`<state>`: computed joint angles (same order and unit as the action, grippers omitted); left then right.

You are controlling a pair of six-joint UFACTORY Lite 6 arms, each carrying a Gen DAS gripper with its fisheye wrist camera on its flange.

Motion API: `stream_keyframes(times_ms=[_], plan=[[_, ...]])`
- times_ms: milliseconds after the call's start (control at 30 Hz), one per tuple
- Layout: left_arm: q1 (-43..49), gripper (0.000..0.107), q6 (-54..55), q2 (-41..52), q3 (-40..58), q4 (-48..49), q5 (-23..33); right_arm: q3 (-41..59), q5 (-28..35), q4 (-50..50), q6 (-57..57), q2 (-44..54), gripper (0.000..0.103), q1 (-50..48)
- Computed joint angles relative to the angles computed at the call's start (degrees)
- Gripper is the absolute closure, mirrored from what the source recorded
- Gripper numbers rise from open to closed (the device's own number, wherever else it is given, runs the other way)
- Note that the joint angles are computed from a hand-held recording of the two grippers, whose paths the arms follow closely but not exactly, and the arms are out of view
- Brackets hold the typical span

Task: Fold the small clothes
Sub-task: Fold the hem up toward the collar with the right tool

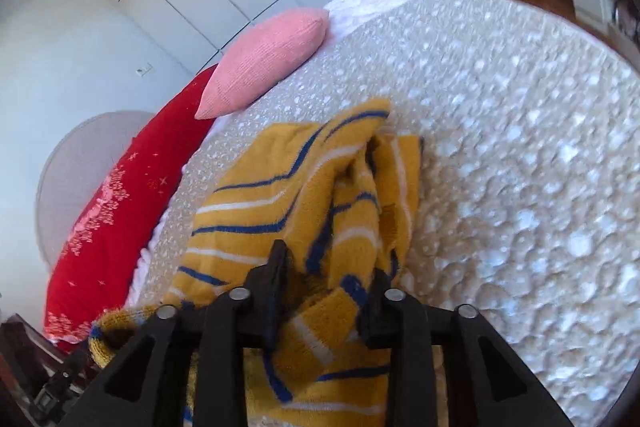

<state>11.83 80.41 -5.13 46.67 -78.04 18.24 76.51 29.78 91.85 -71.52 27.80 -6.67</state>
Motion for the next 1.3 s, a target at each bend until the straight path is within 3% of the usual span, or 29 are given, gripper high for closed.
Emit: stream_keyframes(times_ms=[67,133,233,333,367,400,433,600,800,967,1067,1133,1267,1300], plan=[[-1.6,0.004,-0.1,0.4,0.5,0.3,-1.3,-3.8,-4.2,2.3,-3.1,-6.2,0.062,0.4],[-2.8,0.004,-0.5,1.5,1.2,0.6,-2.0,-4.7,-3.7,1.4,-2.7,-9.9,0.058,0.5],[-4.0,0.004,-3.4,2.2,2.0,2.0,-1.7,-2.2,-3.3,-8.3,5.9,-11.3,0.038,3.0],[-4.6,0.004,-1.8,1.7,1.2,-0.1,-1.4,0.7,-6.6,-26.3,20.7,-8.8,0.035,9.1],[-4.9,0.004,-1.3,1.7,1.1,-0.5,-1.7,1.2,-7.5,-30.9,23.7,-6.9,0.039,10.8],[-5.2,0.004,-1.3,1.6,0.9,-0.4,-1.8,1.4,-7.0,-33.0,24.7,-5.8,0.079,11.3],[-5.4,0.004,-1.7,1.8,1.1,0.2,-1.7,1.4,-5.6,-32.7,24.2,-4.3,0.099,11.1],[-7.5,0.004,-3.6,4.0,3.9,2.7,-2.1,-9.2,-2.5,-14.0,6.1,-7.5,0.101,1.9],[-15.4,0.004,-2.6,15.6,14.0,-1.2,-2.7,-10.2,3.8,-9.2,1.2,-3.3,0.101,-4.9],[-20.8,0.004,-20.9,30.9,27.0,14.3,-1.6,-10.8,6.3,-4.7,-3.6,-1.6,0.1,-6.3],[-22.9,0.004,-33.6,37.4,31.4,26.2,-2.4,-11.3,10.0,-3.3,-6.0,0.1,0.098,-9.4],[-22.7,0.004,-33.4,38.7,31.7,25.1,-1.7,-11.5,10.4,-2.9,-7.0,0.5,0.088,-10.4],[-22.3,0.004,-30.7,35.3,28.4,22.3,-2.3,-13.4,11.8,-1.0,-10.2,-0.7,0.081,-11.5],[-22.1,0.004,-30.0,34.0,27.4,22.2,-2.6,-14.2,11.3,-0.6,-10.8,-2.0,0.075,-11.3]])
